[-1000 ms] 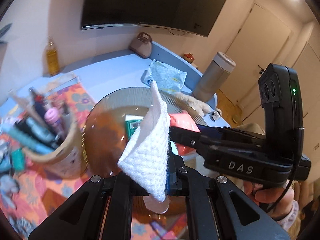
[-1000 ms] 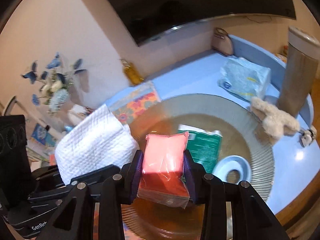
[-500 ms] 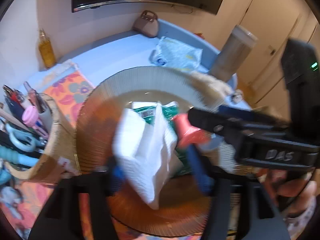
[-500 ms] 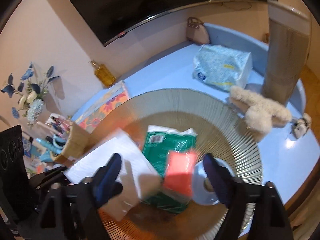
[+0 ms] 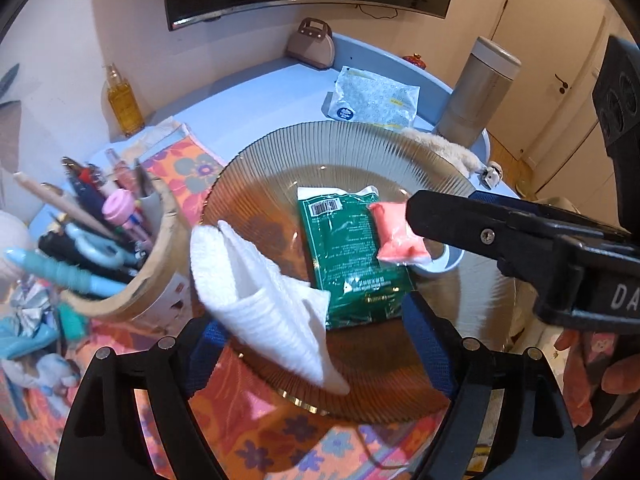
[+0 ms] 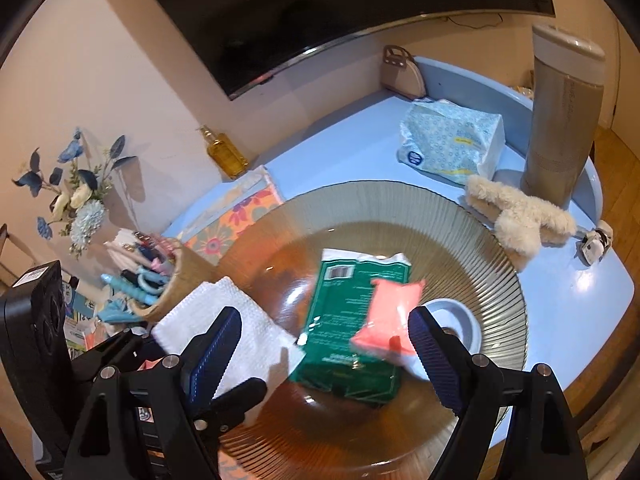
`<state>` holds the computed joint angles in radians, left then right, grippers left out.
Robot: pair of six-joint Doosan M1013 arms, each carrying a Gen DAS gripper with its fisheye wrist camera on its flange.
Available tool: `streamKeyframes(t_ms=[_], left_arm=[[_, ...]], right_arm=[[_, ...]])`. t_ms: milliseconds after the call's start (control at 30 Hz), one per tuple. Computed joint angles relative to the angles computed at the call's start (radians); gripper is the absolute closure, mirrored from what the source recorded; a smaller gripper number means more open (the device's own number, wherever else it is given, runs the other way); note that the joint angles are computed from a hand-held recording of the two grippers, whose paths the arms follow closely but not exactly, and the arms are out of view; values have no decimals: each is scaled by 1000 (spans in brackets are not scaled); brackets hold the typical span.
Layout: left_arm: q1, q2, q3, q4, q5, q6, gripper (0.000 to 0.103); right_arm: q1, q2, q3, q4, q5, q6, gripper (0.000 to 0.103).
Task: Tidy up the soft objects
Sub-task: 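Move both open grippers back over the floral table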
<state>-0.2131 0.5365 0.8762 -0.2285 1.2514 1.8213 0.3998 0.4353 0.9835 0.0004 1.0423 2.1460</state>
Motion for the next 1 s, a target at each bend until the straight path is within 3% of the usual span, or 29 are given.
streamKeyframes(t_ms=[233, 567, 767, 1000], left_arm=[[27, -56, 51, -10, -57, 10, 20], [92, -91, 75, -16, -75, -7, 20], [145, -133, 128, 47, -127, -35, 20], [249, -162, 187, 103, -160, -74, 15]], right_arm=[[45, 3, -44, -51, 7, 3, 19], [102, 30, -120, -92, 21, 4, 17], [149, 91, -226, -67, 52, -69, 17], [210, 189, -356, -6, 72, -180, 14]])
